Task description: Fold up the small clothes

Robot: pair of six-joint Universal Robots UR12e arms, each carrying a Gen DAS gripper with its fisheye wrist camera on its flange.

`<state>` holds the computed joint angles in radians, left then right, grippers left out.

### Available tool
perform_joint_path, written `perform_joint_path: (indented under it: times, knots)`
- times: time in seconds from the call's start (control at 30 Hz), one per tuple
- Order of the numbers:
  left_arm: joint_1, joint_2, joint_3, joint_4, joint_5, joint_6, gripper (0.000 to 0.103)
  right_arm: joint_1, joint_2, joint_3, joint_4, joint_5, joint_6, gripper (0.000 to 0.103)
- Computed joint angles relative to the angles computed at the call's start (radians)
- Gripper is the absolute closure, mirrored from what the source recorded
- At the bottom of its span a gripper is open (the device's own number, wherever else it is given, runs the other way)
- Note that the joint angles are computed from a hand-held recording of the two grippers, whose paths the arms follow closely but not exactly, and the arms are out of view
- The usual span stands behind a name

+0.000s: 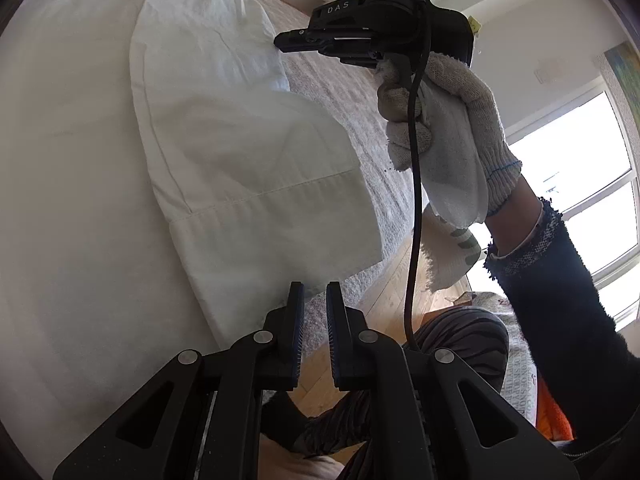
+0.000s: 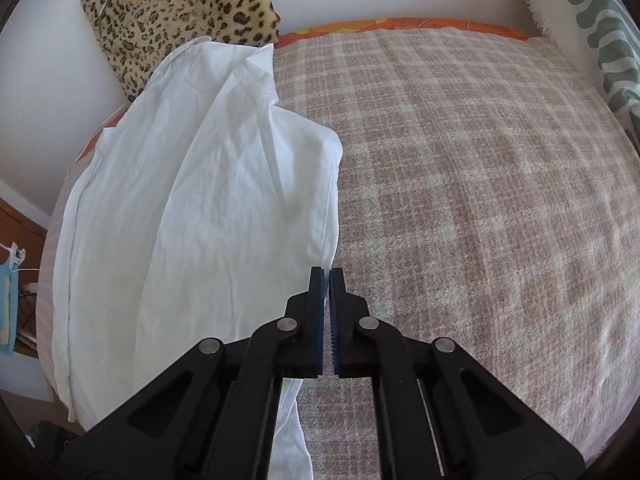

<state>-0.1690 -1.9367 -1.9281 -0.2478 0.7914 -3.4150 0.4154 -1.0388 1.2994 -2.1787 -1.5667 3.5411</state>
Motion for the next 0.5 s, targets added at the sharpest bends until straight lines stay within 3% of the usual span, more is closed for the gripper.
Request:
perform_joint_path:
  times: [0.07, 0.13, 0.2, 0.23, 0.27, 0.33, 0.43, 0.5]
  knots:
    - [0.008, 0.023, -0.018, 0.038, 0.007, 0.003, 0.094, -0.009, -0.037, 0.042, -0.013, 0.046, 0.031, 0.099]
    - [0.02, 0.049, -0.042, 0.082, 0.035, -0.003, 0.094, -0.021, -0.088, 0.107, -0.055, 0.139, 0.046, 0.094]
    - [0.035, 0.063, -0.06, 0.118, 0.048, -0.034, 0.094, -0.031, -0.14, 0.18, -0.101, 0.247, 0.064, 0.07]
    - [0.041, 0.067, -0.066, 0.133, 0.055, -0.049, 0.094, -0.034, -0.163, 0.214, -0.12, 0.298, 0.073, 0.063]
    - [0.041, 0.068, -0.065, 0.146, 0.069, -0.068, 0.094, -0.034, -0.183, 0.244, -0.135, 0.349, 0.077, 0.057]
    - [0.049, 0.072, -0.072, 0.147, 0.076, -0.076, 0.094, -0.03, -0.211, 0.283, -0.136, 0.42, 0.068, 0.056]
    - [0.046, 0.056, -0.064, 0.145, 0.085, -0.091, 0.094, -0.009, -0.223, 0.299, -0.1, 0.435, 0.028, 0.056]
    - [0.042, 0.051, -0.059, 0.139, 0.089, -0.096, 0.094, 0.014, -0.214, 0.282, -0.044, 0.384, -0.009, 0.056]
